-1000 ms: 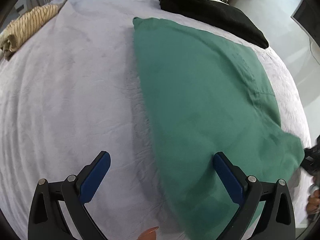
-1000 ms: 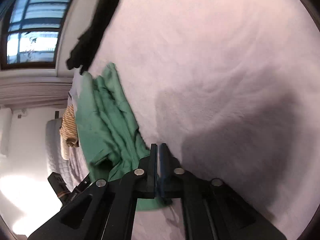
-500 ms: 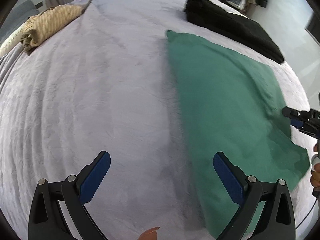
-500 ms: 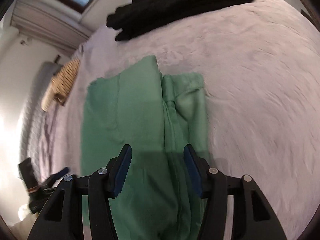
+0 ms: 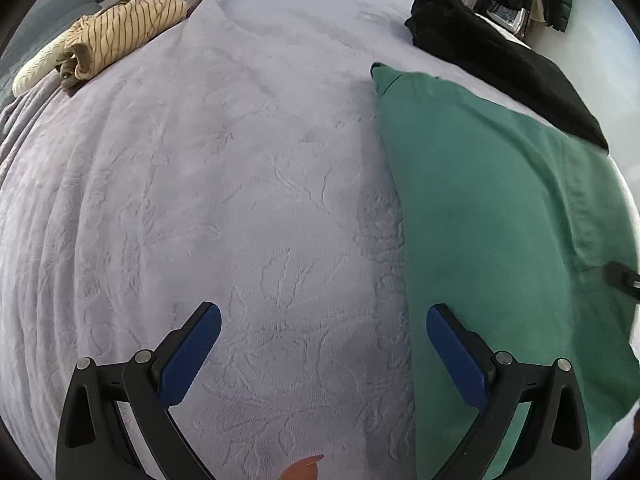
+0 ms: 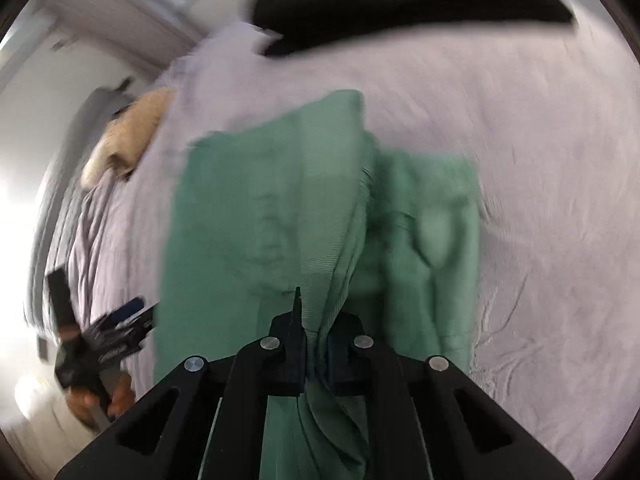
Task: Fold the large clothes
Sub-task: 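Withdraw both tools above the placed jacket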
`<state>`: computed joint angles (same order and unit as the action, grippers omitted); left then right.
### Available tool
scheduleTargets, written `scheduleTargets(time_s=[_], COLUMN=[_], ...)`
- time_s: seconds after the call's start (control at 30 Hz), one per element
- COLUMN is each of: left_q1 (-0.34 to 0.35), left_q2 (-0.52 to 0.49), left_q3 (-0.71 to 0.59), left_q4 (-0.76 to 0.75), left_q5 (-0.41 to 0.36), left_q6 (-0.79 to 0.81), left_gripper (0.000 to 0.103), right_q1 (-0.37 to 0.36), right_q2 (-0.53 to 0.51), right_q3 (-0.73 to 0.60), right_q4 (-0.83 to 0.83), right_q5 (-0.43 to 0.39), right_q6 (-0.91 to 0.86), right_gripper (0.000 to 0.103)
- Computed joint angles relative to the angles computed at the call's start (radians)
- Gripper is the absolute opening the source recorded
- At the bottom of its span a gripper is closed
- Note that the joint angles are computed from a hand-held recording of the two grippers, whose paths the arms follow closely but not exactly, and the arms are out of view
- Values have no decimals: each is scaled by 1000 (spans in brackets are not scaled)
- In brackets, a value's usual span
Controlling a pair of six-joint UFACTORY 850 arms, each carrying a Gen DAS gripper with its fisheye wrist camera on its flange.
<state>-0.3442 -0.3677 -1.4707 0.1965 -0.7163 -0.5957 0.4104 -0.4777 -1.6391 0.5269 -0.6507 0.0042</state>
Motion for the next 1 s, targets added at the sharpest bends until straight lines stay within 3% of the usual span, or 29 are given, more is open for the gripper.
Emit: scheduleTargets(time_s=[0.1,0.2,0.33,0.4,0.5,0.6,0.73,0.9,0.93,1.0], left_q1=[-8,-34,-52,-36,-24,-23,-47,-88,-81,-71], left_q2=[12,-6,-42,-36,-21,35,87,131,156,180], left_q3=[2,-10,-27,-29,-42,-16,20,149,201,248], left_q4=[-19,-22,31,-30,-32,-107,-227,-231,-268,-311], left_q5=[28,57,58,44,-4,3,4,-15,24,66], left_q6=[49,85,30,68,106,191,292,291,307,345], left_gripper=[103,103,103,103,103,103,103,103,103,103], right_q1=[6,-14,-69,-88,-75,-59,-16,51,41,16], right_q2=[59,31,23,49,102,197,267,269,271,286], right_q3=[48,64,137,171,189,245,282,330,365,456], right_q4=[-118,-205,-5,83,-12,-4,71,-224,-209,-55], right_q5=[24,-42,-3,12,12,51,52,-11,-16,35], right_q6=[90,202,118,103,192,184,104,344,361,308], right_gripper=[6,6,8,12,21,21,9,7,0,0])
